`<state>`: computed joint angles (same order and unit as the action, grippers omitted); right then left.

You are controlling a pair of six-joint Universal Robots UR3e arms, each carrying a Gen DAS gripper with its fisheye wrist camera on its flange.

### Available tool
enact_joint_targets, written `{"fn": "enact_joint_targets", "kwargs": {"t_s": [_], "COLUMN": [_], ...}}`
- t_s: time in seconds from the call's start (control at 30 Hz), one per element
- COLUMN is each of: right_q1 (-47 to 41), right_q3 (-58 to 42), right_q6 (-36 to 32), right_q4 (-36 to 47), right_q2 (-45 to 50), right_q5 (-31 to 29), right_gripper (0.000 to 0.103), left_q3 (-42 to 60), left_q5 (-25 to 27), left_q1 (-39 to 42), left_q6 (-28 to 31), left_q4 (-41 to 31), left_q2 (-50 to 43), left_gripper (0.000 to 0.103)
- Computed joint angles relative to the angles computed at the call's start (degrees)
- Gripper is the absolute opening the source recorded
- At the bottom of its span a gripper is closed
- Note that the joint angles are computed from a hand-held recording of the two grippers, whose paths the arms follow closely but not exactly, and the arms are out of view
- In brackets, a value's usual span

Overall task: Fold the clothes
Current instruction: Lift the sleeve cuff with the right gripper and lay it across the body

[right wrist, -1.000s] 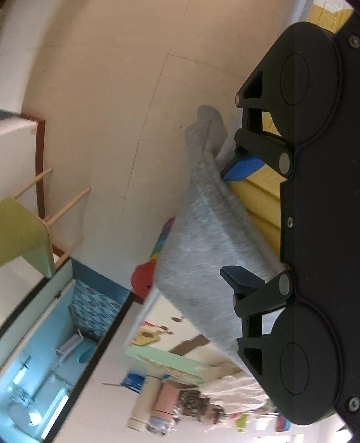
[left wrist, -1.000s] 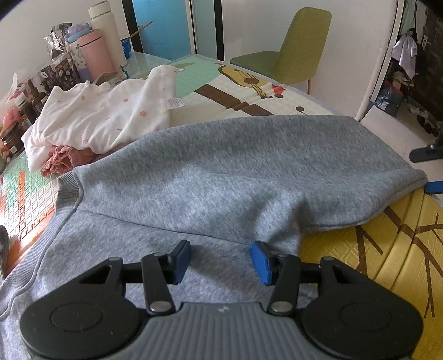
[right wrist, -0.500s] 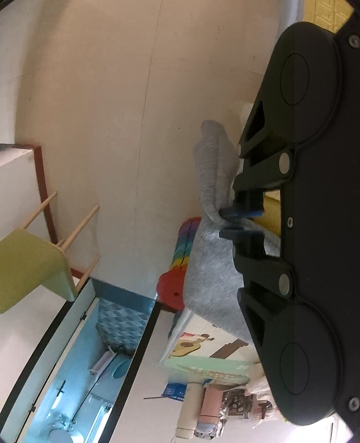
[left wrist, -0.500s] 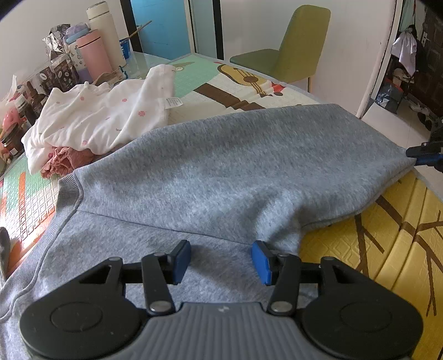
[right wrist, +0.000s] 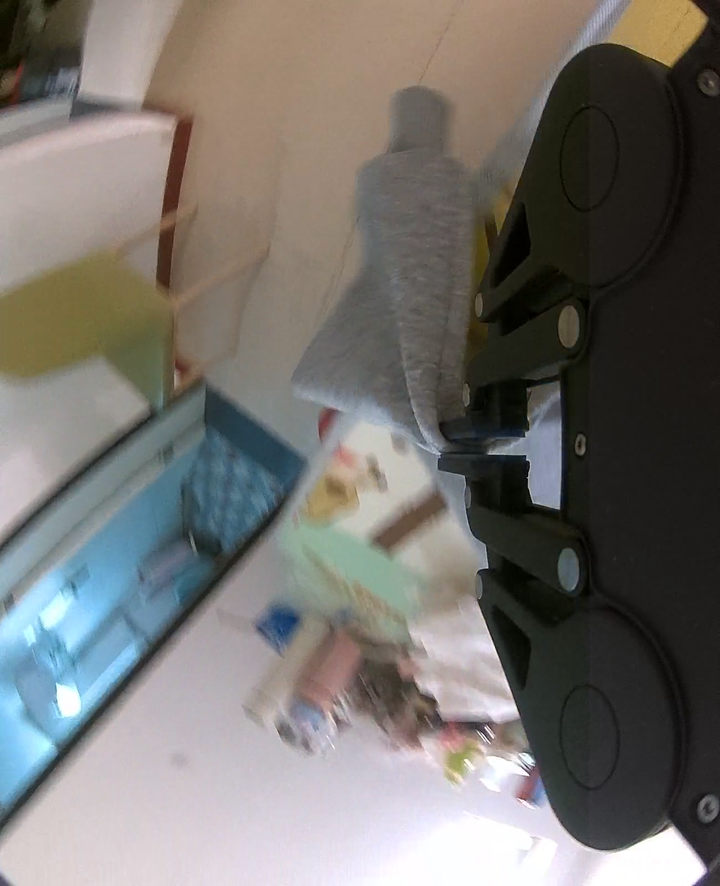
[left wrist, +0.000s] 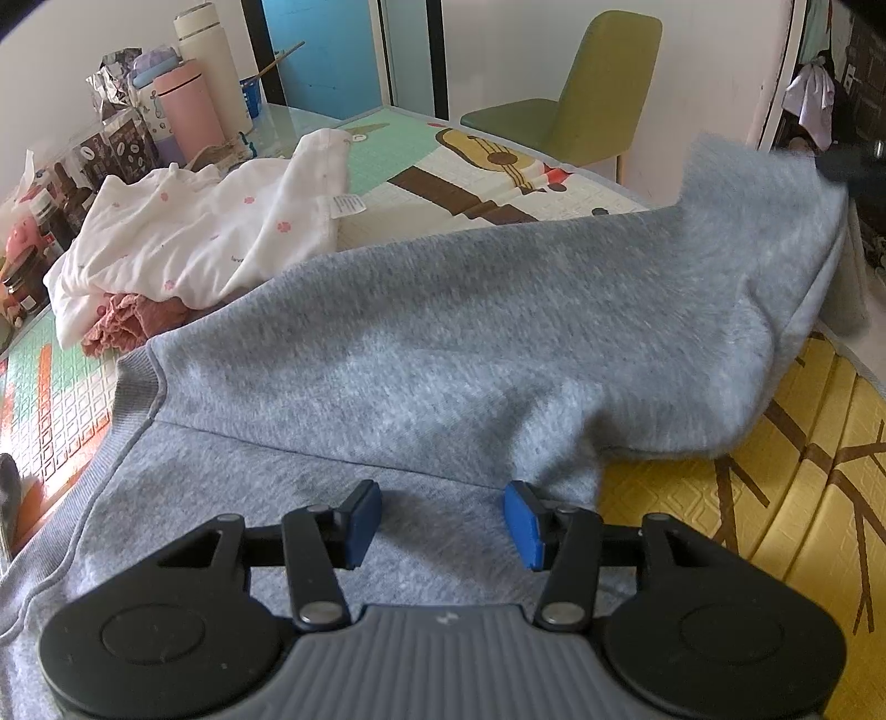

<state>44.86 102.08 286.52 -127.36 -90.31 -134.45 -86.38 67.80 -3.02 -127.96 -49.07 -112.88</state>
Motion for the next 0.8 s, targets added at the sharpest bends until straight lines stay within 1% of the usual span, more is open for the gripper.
{"fn": "enact_joint_targets", "kwargs": {"t_s": [0.17,0.27,0.4,0.47,0.6,0.67,0.8], "right_q1": [-0.3,-1.3,-2.3,-2.5,-1.1,-0.6,-1.1], "right_q3": [-13.9,-23.4,-37.1,-42.5,-54.5,-58.7,-64.7], "right_q6": [-15.3,-23.0,-30.0,-32.2,-34.4,-35.0,-34.7], "right_q4": [-6.4,-9.3,-9.6,-10.0,-7.4,-5.6,-2.4], "right_q2": [10.1,17.1,26.9,31.1,38.8,41.2,45.4], "right_q5": [2.2,6.2,11.6,14.2,16.6,17.9,22.0], "right_gripper": [0.005,0.005,0.005,0.005,0.004,0.005,0.005], "left_q3": [-1.0,-0.5,-0.4,-1.3,-2.4,-2.7,-4.0], "left_q5": [-1.0,-1.5,-2.6,-3.4,-5.3,-5.2,-3.9], "left_q1": [0.5,0.8,1.8,2.9,5.7,7.3,10.7], "left_q6": [1.2,1.6,3.3,4.8,7.9,9.3,12.0], "left_q4": [0.6,-0.6,-2.7,-3.7,-6.1,-7.3,-8.8], "left_q2": [0.6,0.7,1.7,3.1,5.9,6.9,9.0], "left_gripper": [0.052,0.052,0.051,0.052,0.052,0.053,0.062]}}
